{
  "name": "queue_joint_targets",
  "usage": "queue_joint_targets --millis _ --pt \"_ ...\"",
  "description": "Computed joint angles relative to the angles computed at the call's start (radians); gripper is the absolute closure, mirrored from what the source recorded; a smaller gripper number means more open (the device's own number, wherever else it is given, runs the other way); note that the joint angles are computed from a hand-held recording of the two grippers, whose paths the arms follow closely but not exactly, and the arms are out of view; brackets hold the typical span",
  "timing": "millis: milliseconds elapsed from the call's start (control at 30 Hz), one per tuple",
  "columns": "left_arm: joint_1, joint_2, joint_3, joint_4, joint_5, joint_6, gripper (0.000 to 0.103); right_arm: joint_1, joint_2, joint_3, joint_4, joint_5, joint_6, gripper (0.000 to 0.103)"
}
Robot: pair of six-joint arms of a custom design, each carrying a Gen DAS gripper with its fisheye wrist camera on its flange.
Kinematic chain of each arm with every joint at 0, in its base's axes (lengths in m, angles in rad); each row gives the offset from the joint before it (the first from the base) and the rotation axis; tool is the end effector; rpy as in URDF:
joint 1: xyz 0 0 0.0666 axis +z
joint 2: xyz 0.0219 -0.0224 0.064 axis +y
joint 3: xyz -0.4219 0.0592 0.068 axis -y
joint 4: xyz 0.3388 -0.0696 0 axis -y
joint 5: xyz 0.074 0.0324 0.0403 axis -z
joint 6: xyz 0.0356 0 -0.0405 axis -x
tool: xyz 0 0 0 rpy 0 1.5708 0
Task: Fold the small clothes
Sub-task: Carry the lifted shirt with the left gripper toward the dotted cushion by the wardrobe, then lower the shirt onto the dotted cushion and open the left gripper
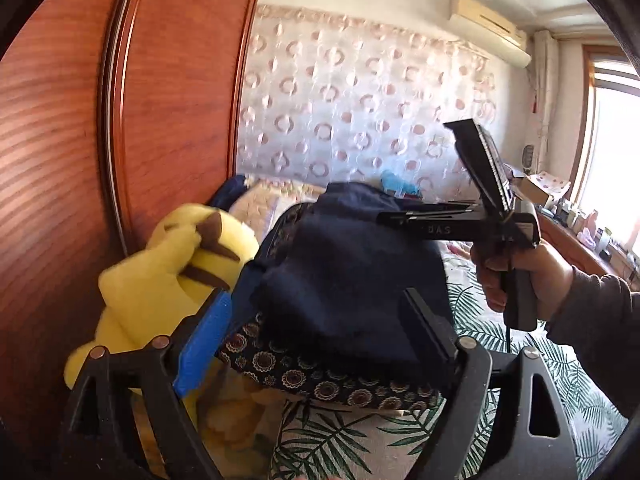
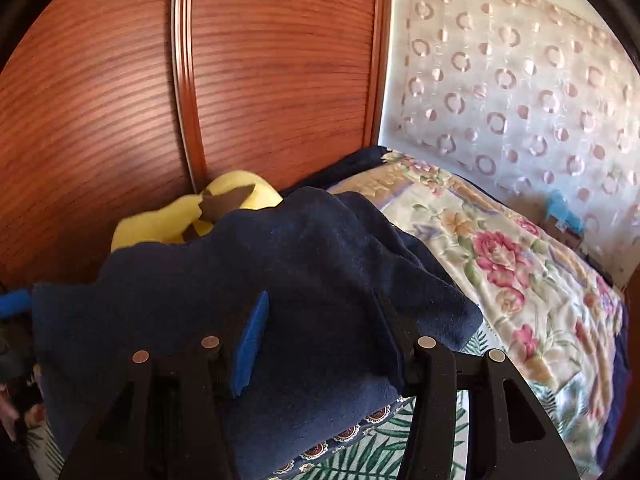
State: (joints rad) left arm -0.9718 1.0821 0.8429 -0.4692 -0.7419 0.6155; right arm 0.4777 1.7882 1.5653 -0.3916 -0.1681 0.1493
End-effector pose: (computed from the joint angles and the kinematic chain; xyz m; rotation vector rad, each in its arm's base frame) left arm 0.1825 -0.2254 0.3894 0.0022 2.0730 -0.1127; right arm 0.5292 0.2802 0.3899 -0.7689 2.0606 0.3688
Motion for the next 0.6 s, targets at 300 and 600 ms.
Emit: queue_joint_targets --millis 300,600 --pt "-0.124 0.031 0.084 -0.174 -0.179 0.059 0.015 0.015 -0.193 -0.292 0.168 0.011 -0.071 0.049" --pt "-0.238 0.070 0.143 -0.291 -0.207 0.147 0.014 0.040 -0.459 -0.610 0.269 0.062 -0.133 0.048"
